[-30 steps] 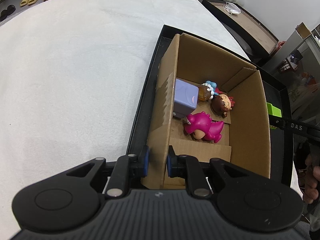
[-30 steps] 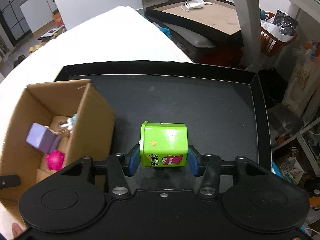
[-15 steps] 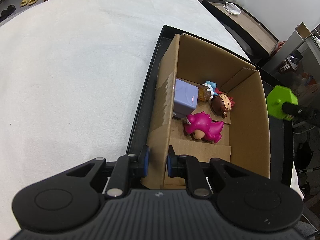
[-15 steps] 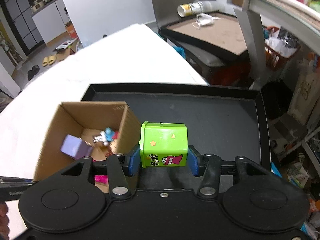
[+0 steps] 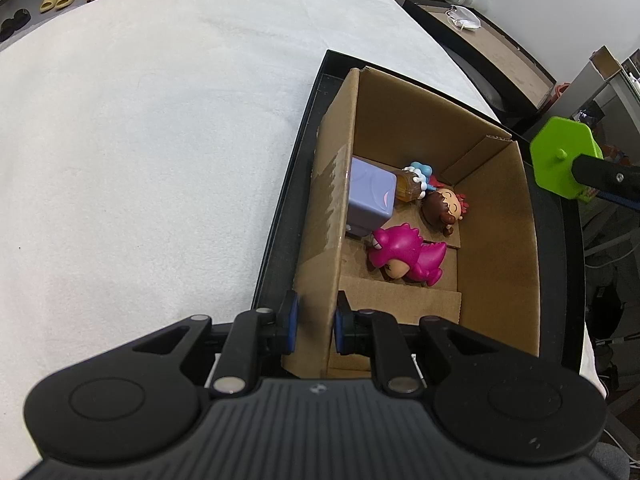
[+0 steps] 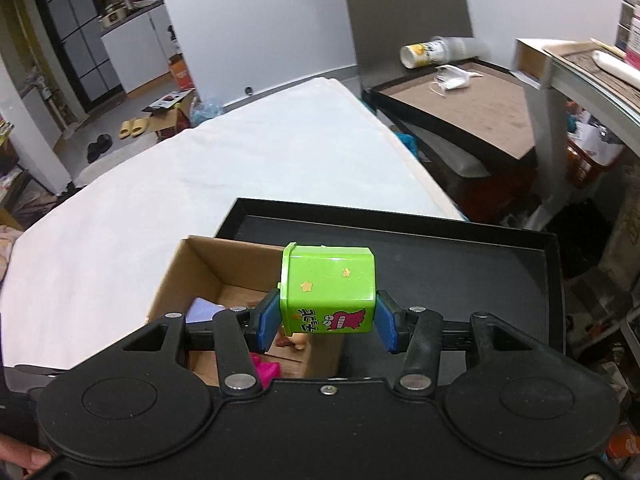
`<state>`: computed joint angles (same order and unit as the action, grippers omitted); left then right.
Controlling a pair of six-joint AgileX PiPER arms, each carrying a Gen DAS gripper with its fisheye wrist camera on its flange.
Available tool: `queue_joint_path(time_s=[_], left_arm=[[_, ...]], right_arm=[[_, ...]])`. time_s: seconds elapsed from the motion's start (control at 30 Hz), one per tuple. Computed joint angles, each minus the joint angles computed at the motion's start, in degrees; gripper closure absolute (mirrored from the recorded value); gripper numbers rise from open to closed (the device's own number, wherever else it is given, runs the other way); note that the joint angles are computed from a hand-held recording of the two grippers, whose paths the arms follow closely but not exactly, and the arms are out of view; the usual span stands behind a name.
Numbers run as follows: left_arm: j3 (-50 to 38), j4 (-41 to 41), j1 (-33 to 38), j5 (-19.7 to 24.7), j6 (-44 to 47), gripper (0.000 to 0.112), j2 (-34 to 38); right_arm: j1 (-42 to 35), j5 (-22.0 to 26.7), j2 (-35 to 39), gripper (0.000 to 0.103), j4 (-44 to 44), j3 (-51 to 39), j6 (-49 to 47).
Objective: Organize rigid objects
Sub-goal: 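Carry the green cube into the box and open the right gripper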
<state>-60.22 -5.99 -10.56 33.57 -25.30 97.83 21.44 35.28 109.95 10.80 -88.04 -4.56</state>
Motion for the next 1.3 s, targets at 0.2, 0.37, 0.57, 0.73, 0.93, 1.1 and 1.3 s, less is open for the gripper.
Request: queue_joint_path(time_s=[0.2, 0.37, 0.57, 0.73, 0.93, 1.1, 1.3], left_arm=[[0.0, 0.2, -0.2, 0.0, -0.4, 0.097, 0.0], [0.1, -0.2, -0.1, -0.1, 0.0, 0.097, -0.2], [0.3, -0.6, 0.0, -0.1, 0.6, 0.097, -0.3], [0.4, -1.0, 0.1, -0.2, 0.9, 0.097, -0.3], [0.2, -1.7, 0.4, -0.2, 1.8, 0.097, -0.1], [0.3, -2.2, 0.5, -0.4, 2.4, 0.097, -0.1], [0.1, -2.3, 0.5, -0.2, 2.6, 0.097, 0.0]], right_arm=[[1.7, 1.5, 0.9, 0.055, 1.5, -2.0, -1.8], [3.0, 3.2, 1.6, 0.055, 1.3, -3.3, -3.1], [4.7, 4.4, 3.5, 0.055, 0.5, -4.8, -3.0], [5.9, 4.9, 5.9, 0.055, 0.5, -6.6, -1.8], [7.7, 5.0, 8.6, 0.054, -0.9, -8.5, -0.2], [7.6, 4.8, 8.9, 0.05, -0.2, -8.8, 0.6], [5.9, 3.0, 5.0, 0.05, 1.3, -5.0, 1.2]])
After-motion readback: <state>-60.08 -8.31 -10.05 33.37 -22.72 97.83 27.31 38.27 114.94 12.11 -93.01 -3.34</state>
